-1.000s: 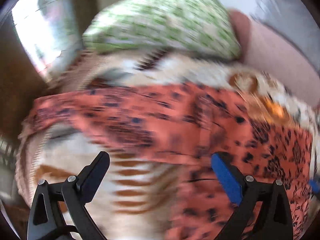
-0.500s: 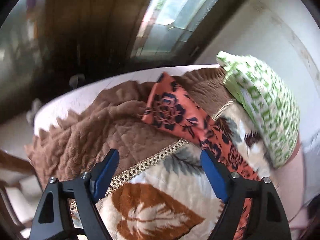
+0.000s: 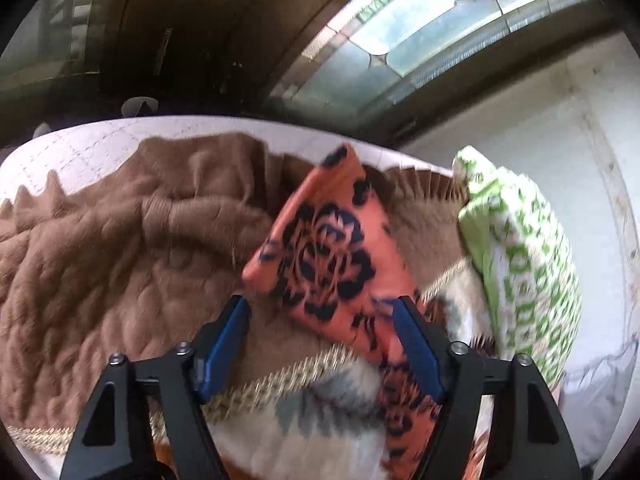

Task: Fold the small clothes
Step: 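Grasp the other sleeve cuff with the left gripper and lift it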

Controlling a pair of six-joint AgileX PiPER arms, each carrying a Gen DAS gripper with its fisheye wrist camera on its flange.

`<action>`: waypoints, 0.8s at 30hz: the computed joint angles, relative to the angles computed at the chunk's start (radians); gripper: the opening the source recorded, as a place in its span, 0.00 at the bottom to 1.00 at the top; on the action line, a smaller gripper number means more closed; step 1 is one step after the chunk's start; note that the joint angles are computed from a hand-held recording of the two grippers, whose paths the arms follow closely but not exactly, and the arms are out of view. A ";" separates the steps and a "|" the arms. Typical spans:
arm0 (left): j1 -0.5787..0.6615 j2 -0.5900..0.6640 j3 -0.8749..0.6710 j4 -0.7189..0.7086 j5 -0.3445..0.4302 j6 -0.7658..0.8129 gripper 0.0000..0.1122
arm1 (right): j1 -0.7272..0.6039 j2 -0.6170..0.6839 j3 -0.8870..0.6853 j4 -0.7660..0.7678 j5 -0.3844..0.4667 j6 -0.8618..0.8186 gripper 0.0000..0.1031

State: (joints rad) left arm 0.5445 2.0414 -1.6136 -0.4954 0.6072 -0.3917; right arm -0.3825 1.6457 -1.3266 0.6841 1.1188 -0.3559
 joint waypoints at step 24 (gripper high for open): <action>-0.180 -0.057 -0.532 0.167 0.345 0.121 0.05 | -0.073 0.005 -0.077 0.055 -0.016 -0.152 0.64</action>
State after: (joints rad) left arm 0.3649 1.9842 -2.1461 -0.3279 0.9522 -0.2708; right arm -0.4551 1.6504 -1.4035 0.7392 1.1024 -0.5077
